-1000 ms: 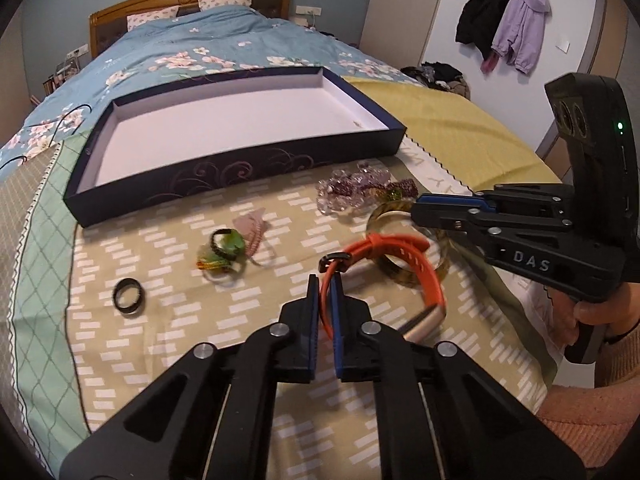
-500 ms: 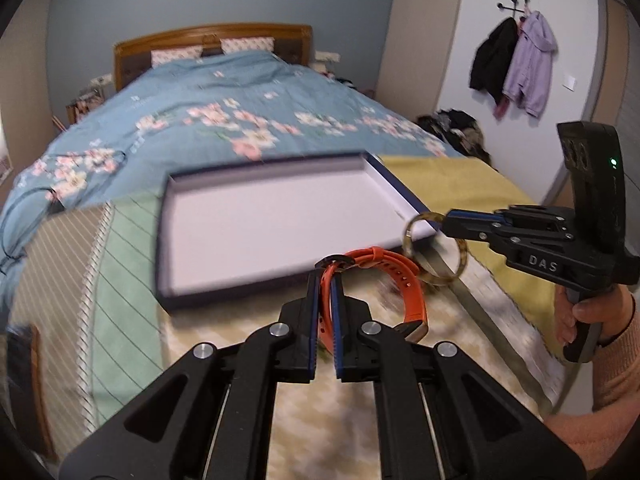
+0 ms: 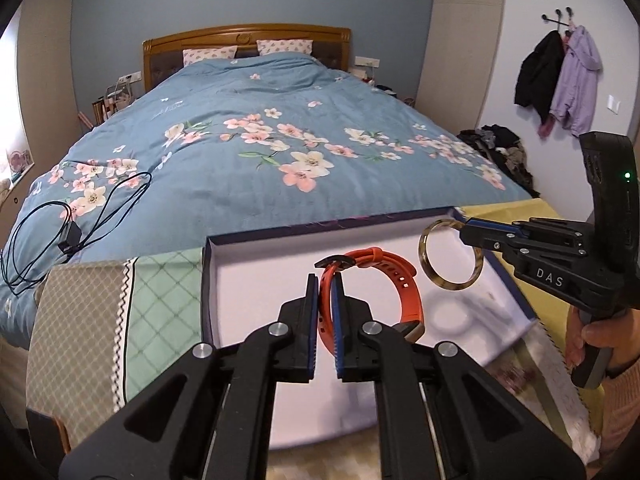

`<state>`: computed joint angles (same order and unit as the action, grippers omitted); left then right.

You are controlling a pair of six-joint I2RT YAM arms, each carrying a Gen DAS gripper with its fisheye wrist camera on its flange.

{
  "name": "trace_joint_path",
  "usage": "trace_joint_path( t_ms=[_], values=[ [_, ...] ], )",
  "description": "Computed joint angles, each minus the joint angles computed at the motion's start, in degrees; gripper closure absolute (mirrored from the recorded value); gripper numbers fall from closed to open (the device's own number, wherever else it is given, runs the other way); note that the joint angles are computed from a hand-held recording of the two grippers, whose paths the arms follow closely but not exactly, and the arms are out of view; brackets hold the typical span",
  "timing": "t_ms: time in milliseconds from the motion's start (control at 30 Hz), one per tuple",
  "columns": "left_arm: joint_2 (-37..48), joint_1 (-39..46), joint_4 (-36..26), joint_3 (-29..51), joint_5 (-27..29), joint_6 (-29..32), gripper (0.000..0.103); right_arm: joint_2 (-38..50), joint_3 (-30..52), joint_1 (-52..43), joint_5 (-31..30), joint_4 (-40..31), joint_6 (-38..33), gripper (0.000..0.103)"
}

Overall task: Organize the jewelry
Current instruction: 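Carry the watch and bangle into the navy box and open both grippers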

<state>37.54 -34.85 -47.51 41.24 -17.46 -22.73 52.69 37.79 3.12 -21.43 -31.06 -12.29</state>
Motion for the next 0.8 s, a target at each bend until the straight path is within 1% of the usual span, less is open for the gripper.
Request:
trace_joint_path(
  t_ms=[133, 300, 433, 533, 700, 767, 800],
  values=[
    [6.5, 11.3, 7.0, -1.3, 8.7, 6.2, 0.096, 8.6, 1.8, 2.3, 2.1, 5.0, 2.5, 0.098],
    [14.7, 17.0, 12.8, -1.8, 13.5, 9.8, 0.096, 13.7, 2.8, 4.7, 4.8, 7.3, 4.2, 0.098],
    [20.9, 18.3, 16.0, -0.8, 13.3, 11.5, 0.096, 16.0, 4.3, 5.8, 5.9, 6.9, 5.0, 0.098],
    [24.9, 18.5, 16.7, 0.7, 12.6, 12.3, 0.096, 18.1, 5.9, 6.7, 7.6, 6.2, 5.4, 0.097],
    [29.8, 19.0, 16.4, 3.2, 12.4, 12.1, 0.096, 21.3, 7.7, 7.0, 8.5, 5.4, 6.4, 0.097],
    [31.1, 19.7, 16.4, 3.8, 12.7, 12.1, 0.094, 21.4, 7.7, 6.9, 8.6, 5.7, 6.8, 0.096],
    [31.2, 19.9, 16.6, 3.9, 12.8, 12.3, 0.089, 21.0, 7.5, 6.7, 8.6, 6.0, 7.1, 0.094]
  ],
)
